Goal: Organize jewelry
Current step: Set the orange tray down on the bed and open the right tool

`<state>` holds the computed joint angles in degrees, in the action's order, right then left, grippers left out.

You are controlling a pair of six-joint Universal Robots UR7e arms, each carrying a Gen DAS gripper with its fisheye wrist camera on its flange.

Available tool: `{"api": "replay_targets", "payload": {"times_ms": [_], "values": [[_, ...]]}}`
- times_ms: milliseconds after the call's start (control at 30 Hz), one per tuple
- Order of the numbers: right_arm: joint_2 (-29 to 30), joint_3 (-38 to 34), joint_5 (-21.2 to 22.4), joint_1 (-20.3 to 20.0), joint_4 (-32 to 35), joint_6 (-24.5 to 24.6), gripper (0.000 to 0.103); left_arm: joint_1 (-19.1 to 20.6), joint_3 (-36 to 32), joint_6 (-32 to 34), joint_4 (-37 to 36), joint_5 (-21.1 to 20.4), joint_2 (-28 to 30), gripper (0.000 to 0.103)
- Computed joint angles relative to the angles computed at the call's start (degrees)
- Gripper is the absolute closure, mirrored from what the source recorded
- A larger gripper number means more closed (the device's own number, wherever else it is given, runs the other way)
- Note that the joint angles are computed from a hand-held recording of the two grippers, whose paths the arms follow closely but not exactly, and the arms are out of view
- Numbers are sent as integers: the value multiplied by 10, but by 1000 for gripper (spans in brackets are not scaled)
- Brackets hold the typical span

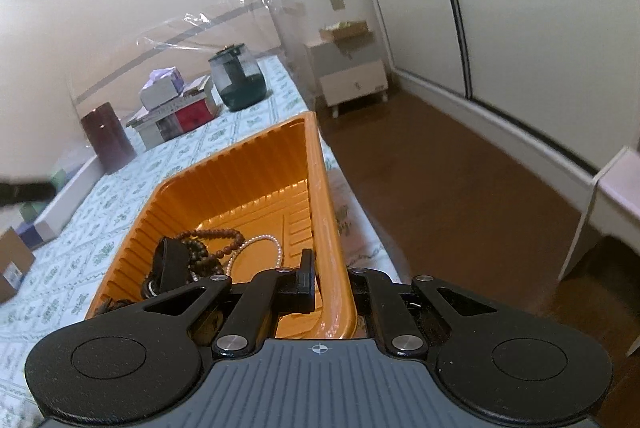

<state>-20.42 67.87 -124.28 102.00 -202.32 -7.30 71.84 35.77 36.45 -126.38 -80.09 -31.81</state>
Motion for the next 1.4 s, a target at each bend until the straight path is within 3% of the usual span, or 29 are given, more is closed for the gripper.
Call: {"api": "replay_targets", "payload": {"times_ms": [300,433,467,500,567,667,733,833,900,1000,1133,1400], "values": [[-40,38,89,-37,31,43,97,19,79,-41,-34,56,-51,84],[-53,69,112,-46,4,67,95,24,111,-48,-45,72,-69,77],[-58,79,118,-47,-4,76,84,25,118,-50,-48,75,-73,76],[-60,86,117,-47,-14,82,63,26,128,-53,-52,77,-79,76],[-62,101,101,-45,-49,91,39,28,145,-59,-59,84,-88,73],[-71,126,83,-42,-91,109,35,29,178,-67,-83,96,-103,56],[-75,136,53,-35,-107,124,29,29,201,-74,-96,104,-115,36],[-85,157,12,-22,-127,165,24,27,236,-85,-124,113,-133,16],[-93,171,-18,-11,-128,196,22,26,250,-102,-129,118,-143,11],[-110,187,-55,9,-97,242,19,23,268,-128,-129,130,-156,4],[-123,175,-70,39,6,247,18,18,304,-128,-158,138,-178,1],[-94,113,-76,97,150,140,18,6,344,-150,-153,165,-216,1]]}}
